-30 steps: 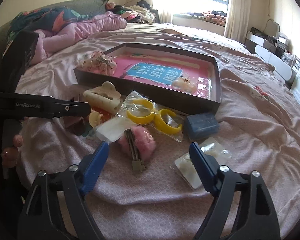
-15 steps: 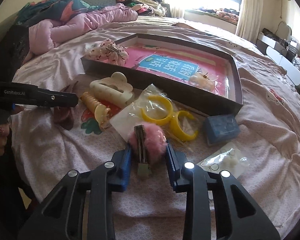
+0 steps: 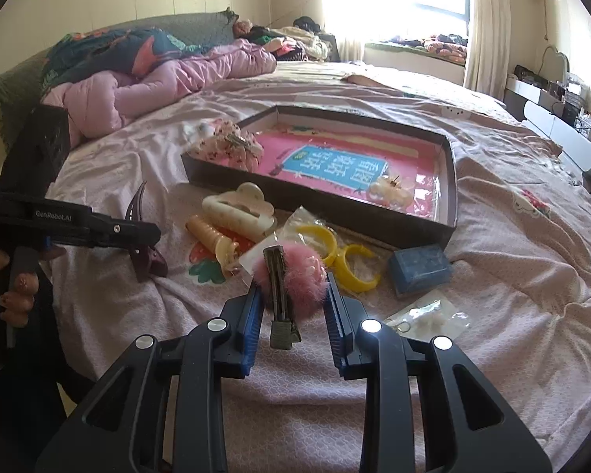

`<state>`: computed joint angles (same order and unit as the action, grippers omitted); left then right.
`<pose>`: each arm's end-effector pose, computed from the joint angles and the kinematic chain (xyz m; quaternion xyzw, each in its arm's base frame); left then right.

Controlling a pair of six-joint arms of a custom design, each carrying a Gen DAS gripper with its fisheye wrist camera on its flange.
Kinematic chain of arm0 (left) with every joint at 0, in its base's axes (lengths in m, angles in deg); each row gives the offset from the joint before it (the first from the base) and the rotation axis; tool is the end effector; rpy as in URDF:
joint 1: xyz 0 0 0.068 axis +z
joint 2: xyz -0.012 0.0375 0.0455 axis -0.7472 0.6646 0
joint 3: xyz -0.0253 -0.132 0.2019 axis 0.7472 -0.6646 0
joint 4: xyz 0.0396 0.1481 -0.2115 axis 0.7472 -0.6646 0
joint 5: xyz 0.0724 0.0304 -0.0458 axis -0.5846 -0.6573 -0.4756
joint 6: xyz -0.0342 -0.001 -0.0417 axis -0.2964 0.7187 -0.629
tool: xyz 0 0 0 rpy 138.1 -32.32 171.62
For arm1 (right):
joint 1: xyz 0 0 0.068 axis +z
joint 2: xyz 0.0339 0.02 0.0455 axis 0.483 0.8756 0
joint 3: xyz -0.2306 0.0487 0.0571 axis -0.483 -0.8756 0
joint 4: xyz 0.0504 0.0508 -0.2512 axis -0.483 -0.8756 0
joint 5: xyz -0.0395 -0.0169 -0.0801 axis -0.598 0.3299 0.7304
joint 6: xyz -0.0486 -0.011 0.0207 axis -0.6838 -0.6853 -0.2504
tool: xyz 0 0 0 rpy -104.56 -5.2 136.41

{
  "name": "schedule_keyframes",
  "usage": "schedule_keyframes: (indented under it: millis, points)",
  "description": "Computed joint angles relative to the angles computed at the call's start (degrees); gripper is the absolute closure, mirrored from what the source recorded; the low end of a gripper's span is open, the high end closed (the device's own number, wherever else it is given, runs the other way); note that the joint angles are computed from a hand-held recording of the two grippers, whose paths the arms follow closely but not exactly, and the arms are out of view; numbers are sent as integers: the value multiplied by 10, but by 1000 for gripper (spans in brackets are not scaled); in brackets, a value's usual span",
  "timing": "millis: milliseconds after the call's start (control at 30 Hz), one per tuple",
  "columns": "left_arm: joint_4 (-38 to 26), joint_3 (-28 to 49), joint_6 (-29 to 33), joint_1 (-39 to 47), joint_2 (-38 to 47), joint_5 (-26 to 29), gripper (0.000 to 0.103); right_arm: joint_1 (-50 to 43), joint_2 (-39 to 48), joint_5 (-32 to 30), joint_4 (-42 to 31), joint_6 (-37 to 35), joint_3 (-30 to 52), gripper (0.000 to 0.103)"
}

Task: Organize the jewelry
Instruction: 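Grasp the maroon claw clip with the left tool while the right tool grasps the pink pom-pom clip, then lower the maroon clip into the box with the left tool while the right tool drops the pom-pom clip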

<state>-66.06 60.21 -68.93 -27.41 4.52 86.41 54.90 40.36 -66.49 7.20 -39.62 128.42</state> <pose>0.1990 0.0505 0.2223 -0.0139 0.9235 -0.2979 0.2413 0.1971 0.0949 0.2412 -0.1673 0.8968 0.0905 0.3996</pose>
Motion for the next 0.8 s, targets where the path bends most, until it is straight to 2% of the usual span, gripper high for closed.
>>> schedule_keyframes:
  millis: [67,367,400,433,800]
  points:
    - [-1,-1,-1,-5,-22,-7,79,-4,-10,-4,-1,1,-1,75]
    - [29,7,-39,-62,-89,-39,84,-17,-40,-11,-3,4,0,75]
    - [35,10,-44,-73,-94,-45,85,-20,-43,-12,-3,5,0,75]
    - [43,13,-51,-84,-98,-53,94,-22,-46,-13,-3,6,-1,75]
    - [89,42,-88,-153,-81,-74,96,-62,-63,-29,-5,12,3,75]
